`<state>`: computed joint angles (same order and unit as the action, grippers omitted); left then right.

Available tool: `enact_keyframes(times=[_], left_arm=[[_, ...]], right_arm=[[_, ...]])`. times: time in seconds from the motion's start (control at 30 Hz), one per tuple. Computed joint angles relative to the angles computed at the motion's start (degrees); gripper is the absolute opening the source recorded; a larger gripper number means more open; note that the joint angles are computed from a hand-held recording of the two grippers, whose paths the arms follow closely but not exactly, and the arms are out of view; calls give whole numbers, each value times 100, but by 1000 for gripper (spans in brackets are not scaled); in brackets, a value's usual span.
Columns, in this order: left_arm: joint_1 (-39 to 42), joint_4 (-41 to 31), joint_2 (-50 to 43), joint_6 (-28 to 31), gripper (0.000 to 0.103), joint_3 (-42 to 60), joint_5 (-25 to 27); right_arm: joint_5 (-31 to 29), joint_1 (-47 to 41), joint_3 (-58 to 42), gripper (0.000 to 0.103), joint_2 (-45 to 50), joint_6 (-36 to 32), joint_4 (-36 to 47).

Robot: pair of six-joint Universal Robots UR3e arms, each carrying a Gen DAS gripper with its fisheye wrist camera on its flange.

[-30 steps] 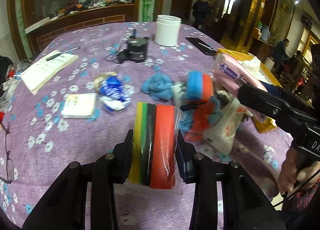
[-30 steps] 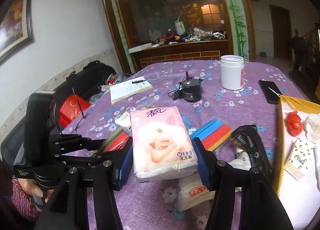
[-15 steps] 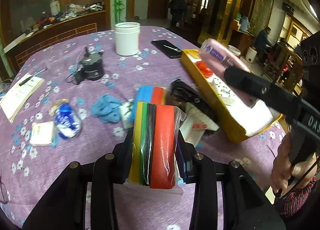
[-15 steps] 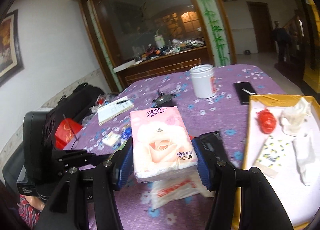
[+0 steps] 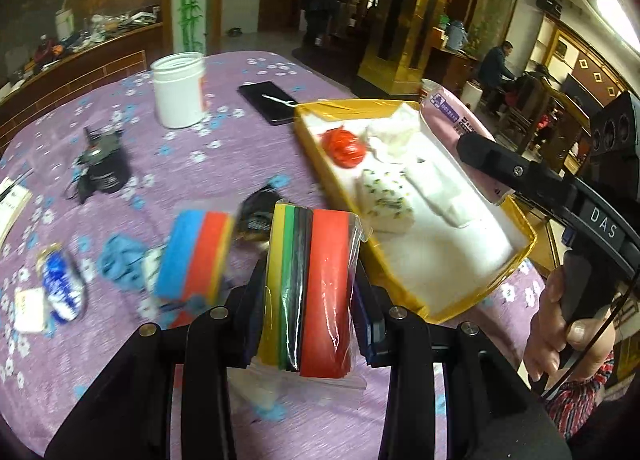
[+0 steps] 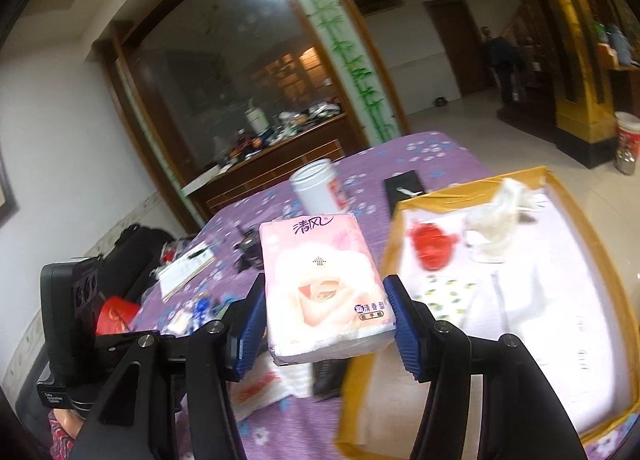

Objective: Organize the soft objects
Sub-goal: 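Carry the pink tissue pack with right tool while left tool carries striped sponge pack to tray, then open both tools to release the sponge pack and pink tissue pack in the tray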

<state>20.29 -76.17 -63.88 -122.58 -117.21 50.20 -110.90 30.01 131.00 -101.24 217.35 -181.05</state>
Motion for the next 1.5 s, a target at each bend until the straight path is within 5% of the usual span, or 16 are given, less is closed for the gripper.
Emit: enact_keyframes(times=[0.37,0.67,1.5], left_arm=[[-1701,1201,-1233,-1566,35,517,349],[-2786,1920,-1828,-2169,35,529,750],[-3115,3030,-1352,-2177,37,-551,909]], right_arm=[[461,-1351,1264,58,-2271,12,1083],[1627,-3071,1786,58,-4035,-475,2827],[344,-1716,1495,62,-2135,-151,2381]])
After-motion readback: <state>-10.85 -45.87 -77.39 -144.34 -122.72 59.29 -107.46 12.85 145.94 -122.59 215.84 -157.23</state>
